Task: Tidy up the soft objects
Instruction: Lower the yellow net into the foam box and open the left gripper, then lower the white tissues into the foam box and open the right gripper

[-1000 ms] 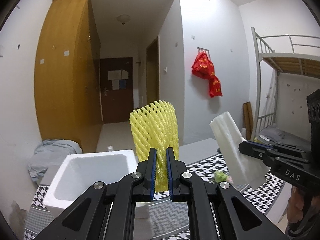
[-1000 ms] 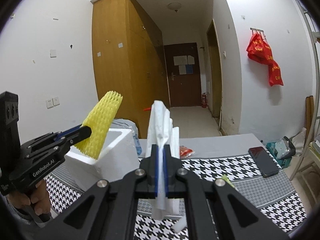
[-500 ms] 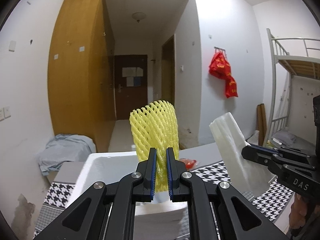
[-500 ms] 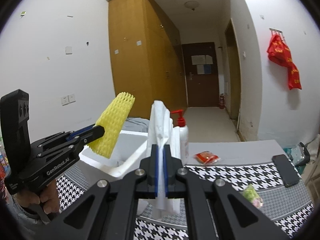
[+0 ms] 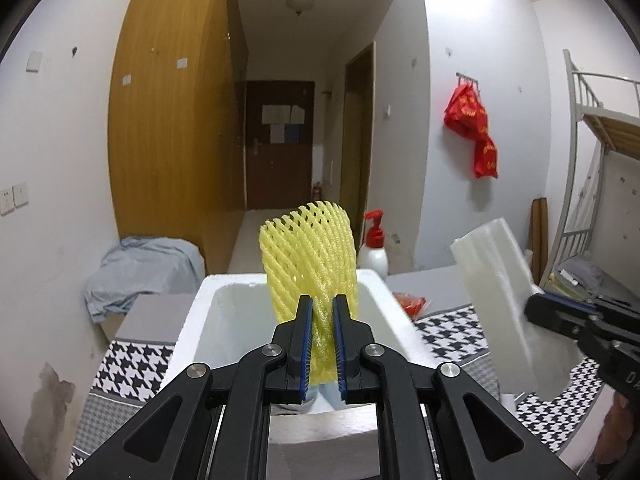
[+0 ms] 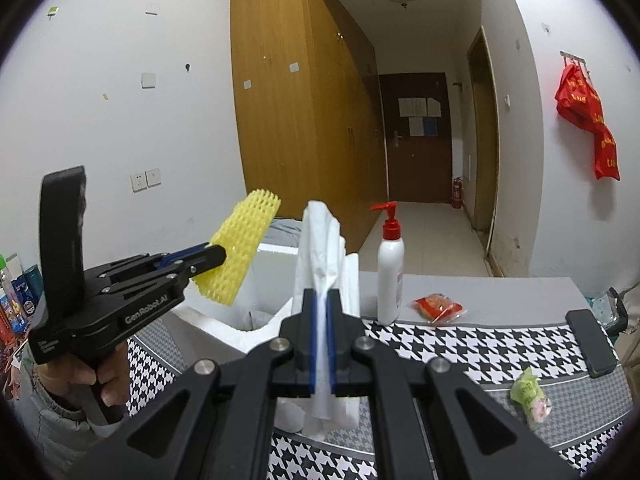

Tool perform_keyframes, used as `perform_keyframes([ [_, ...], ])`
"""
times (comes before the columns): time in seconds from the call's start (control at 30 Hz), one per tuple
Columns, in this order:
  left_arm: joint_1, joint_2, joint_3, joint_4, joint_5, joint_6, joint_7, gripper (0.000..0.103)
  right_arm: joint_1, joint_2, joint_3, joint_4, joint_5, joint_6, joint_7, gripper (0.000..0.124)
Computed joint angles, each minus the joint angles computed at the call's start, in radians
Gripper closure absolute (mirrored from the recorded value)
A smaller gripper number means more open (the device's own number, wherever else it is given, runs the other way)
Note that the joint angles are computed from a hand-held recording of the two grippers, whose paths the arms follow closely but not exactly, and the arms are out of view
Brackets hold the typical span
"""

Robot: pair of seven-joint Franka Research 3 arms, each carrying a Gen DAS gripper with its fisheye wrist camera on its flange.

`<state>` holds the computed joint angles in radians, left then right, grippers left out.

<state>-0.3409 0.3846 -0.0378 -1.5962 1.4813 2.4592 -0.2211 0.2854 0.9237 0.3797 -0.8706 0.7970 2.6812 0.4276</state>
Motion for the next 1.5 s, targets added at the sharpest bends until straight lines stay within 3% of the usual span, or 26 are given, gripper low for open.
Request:
perform_keyframes([
  [0.07,0.005,0.005,0.000,0.004,-0.017,0.000,0.018,0.088,0.007,0.005,-0.010,0.012,-0.010,-0.002,0.020,0.117],
  [0.13,0.002,0.007,0.001,0.005,-0.024,-0.012,0.028,0.067,0.010,0.007,-0.013,0.015,-0.017,0.002,0.027,0.117],
  [0.2,-0.004,0.001,0.005,-0.005,-0.008,-0.016,0.005,0.032,0.010,0.006,-0.012,0.015,-0.019,0.006,0.033,0.117],
  [0.3,-0.007,-0.012,0.004,-0.022,0.016,-0.031,-0.029,0.012,0.012,0.008,-0.012,0.018,-0.025,0.010,0.039,0.117],
  [0.37,-0.005,-0.029,0.002,-0.042,0.039,-0.029,-0.066,0.007,0.011,0.008,-0.010,0.018,-0.027,0.011,0.039,0.117],
  [0.47,0.011,-0.063,-0.005,-0.082,0.089,-0.002,-0.143,0.006,0.014,0.008,-0.012,0.020,-0.033,0.014,0.043,0.117],
  [0.63,0.005,-0.104,-0.035,-0.124,0.120,-0.125,-0.149,0.001,0.029,0.018,-0.026,0.041,-0.056,0.014,0.069,0.117],
  [1.0,0.025,-0.166,-0.083,-0.206,0.139,-0.220,-0.177,0.001,0.068,0.084,-0.038,0.169,-0.120,-0.026,0.122,0.117],
  [1.27,0.051,-0.243,-0.111,-0.311,0.150,-0.253,-0.255,0.001,0.102,0.100,-0.043,0.212,-0.154,-0.025,0.132,0.117],
  [1.5,0.068,-0.265,-0.131,-0.350,0.132,-0.270,-0.262,0.001,0.146,0.155,-0.045,0.329,-0.196,-0.079,0.149,0.117],
])
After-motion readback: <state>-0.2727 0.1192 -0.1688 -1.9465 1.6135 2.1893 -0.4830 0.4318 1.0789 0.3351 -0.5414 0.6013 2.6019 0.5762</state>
